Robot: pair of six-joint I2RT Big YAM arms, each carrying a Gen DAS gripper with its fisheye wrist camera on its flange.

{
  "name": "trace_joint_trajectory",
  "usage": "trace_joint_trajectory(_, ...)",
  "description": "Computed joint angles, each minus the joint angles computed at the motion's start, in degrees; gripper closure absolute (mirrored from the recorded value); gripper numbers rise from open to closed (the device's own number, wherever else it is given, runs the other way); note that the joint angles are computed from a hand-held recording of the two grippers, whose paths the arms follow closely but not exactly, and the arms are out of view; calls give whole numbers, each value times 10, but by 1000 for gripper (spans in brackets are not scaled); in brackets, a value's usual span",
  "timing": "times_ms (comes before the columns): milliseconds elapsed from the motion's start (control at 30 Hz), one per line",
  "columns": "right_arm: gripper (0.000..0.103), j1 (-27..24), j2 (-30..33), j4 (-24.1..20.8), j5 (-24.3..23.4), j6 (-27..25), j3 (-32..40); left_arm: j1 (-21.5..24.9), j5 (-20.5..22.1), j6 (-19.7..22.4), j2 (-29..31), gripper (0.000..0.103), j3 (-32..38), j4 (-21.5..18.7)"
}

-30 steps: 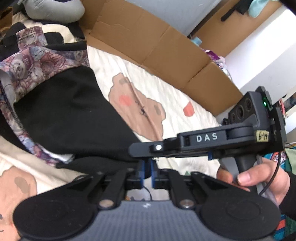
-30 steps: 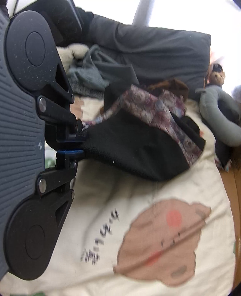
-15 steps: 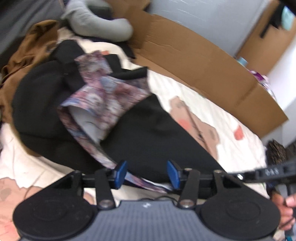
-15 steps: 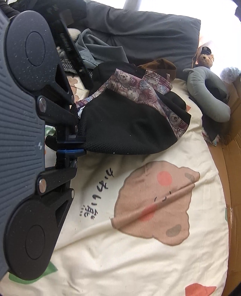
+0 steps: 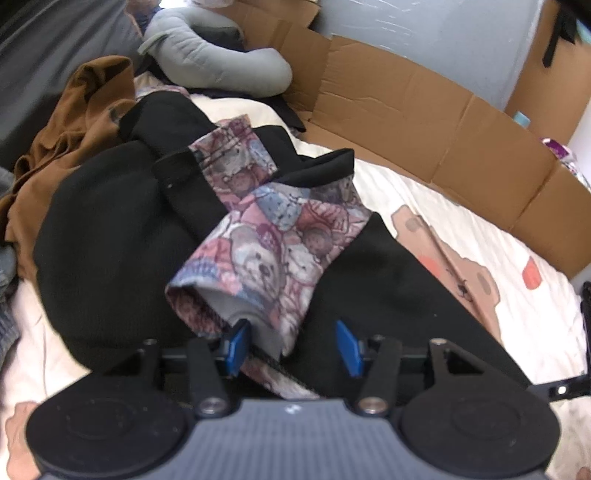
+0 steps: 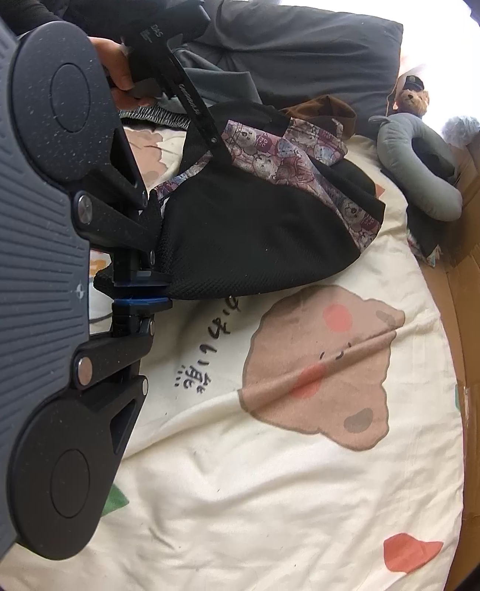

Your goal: Fold clothes

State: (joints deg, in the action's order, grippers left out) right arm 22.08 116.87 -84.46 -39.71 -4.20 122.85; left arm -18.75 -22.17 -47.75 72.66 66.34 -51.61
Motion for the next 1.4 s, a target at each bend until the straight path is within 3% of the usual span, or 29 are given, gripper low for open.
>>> trace_joint_trajectory(200,98,-10,-7,-3,21,-11,1,11,34,-2,8,82,-16,20)
trace_joint_trajectory(233,98,-13,-9,-1,23,-10,1,10,32,-1,8,92,-18,21)
trace_joint_trajectory(333,97,-18,-13,3,26,-10,-1,19,48,-11,3,98,-23,27)
trace_joint_trajectory(733,92,-14,-6,-7,-17,-11,15,-19,109,-7,-32,100,-24,80)
trace_joint_trajectory(800,86,-13,-8,-4,-27,-4,14,-27,122,-10,-34,100,-22,90)
trace_joint_trajectory(867,71,-12,-10,2,-37,5,10,-35,137,-13,-36,100,-22,101)
trace_joint_trajectory(1233,70,-11,5,0,-93,61,9,-59,206,-8,-23,100,-15,146)
trace_joint_trajectory(1400,64,-8,12,6,-119,85,8,-58,228,4,-18,100,-16,158)
